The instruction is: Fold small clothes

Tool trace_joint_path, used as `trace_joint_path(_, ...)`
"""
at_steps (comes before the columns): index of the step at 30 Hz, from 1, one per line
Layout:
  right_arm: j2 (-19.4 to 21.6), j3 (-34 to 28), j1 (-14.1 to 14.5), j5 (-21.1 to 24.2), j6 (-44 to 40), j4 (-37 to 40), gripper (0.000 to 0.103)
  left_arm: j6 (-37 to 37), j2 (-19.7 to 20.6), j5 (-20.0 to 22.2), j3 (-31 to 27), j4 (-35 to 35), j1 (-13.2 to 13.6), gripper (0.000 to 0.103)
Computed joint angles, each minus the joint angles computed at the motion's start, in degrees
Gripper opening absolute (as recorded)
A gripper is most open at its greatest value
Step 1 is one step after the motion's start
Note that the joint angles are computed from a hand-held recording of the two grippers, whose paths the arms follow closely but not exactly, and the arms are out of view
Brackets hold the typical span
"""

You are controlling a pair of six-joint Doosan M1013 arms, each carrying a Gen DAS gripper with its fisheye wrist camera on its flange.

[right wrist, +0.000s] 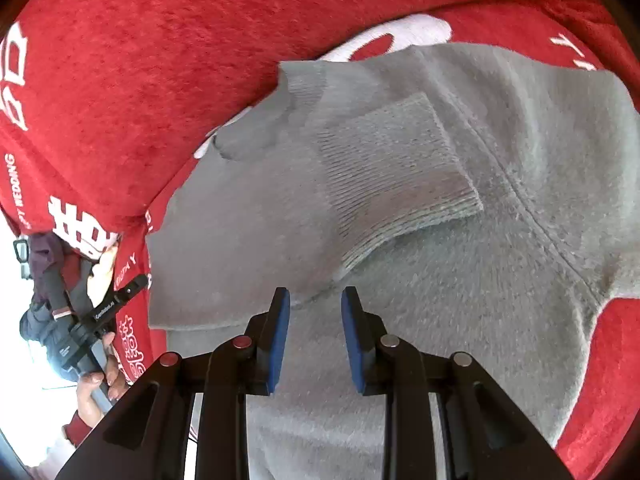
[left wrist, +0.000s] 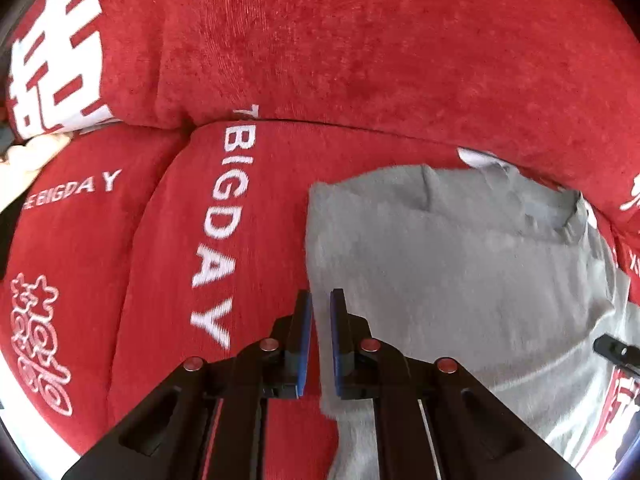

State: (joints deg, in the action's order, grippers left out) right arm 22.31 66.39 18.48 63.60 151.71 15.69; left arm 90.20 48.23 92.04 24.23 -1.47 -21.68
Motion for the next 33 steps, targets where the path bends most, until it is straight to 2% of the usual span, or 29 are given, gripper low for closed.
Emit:
trace_joint_path(11,-1.47,0.42,1.52,0.29,2.03,0.72,0.033,-0.25,-6.58,1.27,10.21,-2.56,-2.6,0.01)
trace_joint_path(14,-1.92,0.75,1.97,0.86,2.19,0.99,0.034,-0.51,-7.06,3.5,11.43,-2.95,-3.56,0.01)
trace_joint_path(15,-2.16,1.02,2.08,0.97,2.22,1.14,0.034,-0.47,-7.13,4.53,11.75,-3.08,-4.0,0.014)
trace_joint_path(16,-2.22,1.06,2.17,1.1,2.27,1.21,0.034,-0.41,-7.27,4.81,12.16,-2.94,-4.32,0.053)
trace_joint_path(17,-2.45,1.34,2.26,1.21,2.34,1.34,0.034,-0.4,-7.45,5.03,12.57,-2.66,-4.7,0.083)
trace_joint_path(18,-2.68,1.65,2.33,1.21,2.46,1.4,0.034,-0.42,-8.02,4.19,13.56,-1.93,-5.15,0.101)
trace_joint_path(19,-2.81,1.84,2.35,1.17,2.52,1.44,0.034,-0.03,-8.9,2.4,14.87,-1.82,-5.47,0.101)
trace_joint_path(25,-3.95,2.89,2.39,1.52,2.38,0.38,0.034,1.32,-9.83,0.92,15.83,-1.54,-7.02,0.101)
trace_joint_path(33,-5.26,4.12,1.89,1.7,2.91,-0.57,0.037,0.91,-9.8,1.18,15.84,-2.66,-8.25,0.101)
